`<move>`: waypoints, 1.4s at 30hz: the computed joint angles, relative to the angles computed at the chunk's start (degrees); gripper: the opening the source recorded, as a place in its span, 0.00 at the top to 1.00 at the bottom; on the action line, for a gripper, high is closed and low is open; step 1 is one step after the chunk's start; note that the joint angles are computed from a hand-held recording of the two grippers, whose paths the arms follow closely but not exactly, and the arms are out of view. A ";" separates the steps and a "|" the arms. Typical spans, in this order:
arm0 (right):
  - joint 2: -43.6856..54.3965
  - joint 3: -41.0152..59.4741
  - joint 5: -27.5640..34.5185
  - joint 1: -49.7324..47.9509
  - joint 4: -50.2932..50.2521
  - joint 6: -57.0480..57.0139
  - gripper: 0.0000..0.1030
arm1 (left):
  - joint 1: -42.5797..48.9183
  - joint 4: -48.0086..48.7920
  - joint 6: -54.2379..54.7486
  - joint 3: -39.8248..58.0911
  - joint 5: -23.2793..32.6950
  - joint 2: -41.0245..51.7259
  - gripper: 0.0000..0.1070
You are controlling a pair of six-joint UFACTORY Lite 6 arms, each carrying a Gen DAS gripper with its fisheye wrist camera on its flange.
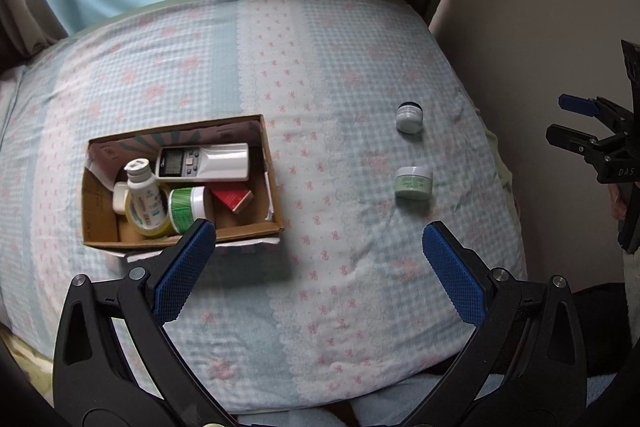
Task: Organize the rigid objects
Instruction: 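Grasp the pale green cream jar with the left tool while the right tool grasps the white-and-black jar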
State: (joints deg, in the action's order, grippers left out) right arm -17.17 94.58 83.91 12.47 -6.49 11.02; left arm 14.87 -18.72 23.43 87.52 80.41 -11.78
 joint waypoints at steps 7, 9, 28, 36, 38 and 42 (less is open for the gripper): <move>0.77 -10.25 -7.99 -27.38 16.62 -31.39 0.00 | -25.33 8.23 -23.46 -5.97 -10.28 3.35 0.04; 2.65 -12.14 -10.37 -30.89 18.96 -37.99 0.00 | -30.48 10.20 -27.56 -6.59 -13.00 5.87 0.04; 28.02 -22.64 -35.43 -39.31 32.22 -76.18 0.00 | -43.59 3.69 -28.81 3.11 -32.21 44.51 0.04; 37.78 -23.56 -42.35 -37.03 36.06 -83.26 0.13 | -45.22 2.92 -25.64 5.38 -35.19 53.49 0.20; 39.51 -23.04 -43.17 -36.62 37.03 -83.63 0.14 | -45.19 2.43 -25.32 5.82 -35.58 54.36 0.22; 42.38 -21.48 -44.18 -35.86 38.25 -83.41 0.17 | -45.65 2.70 -24.94 7.53 -35.51 56.41 0.35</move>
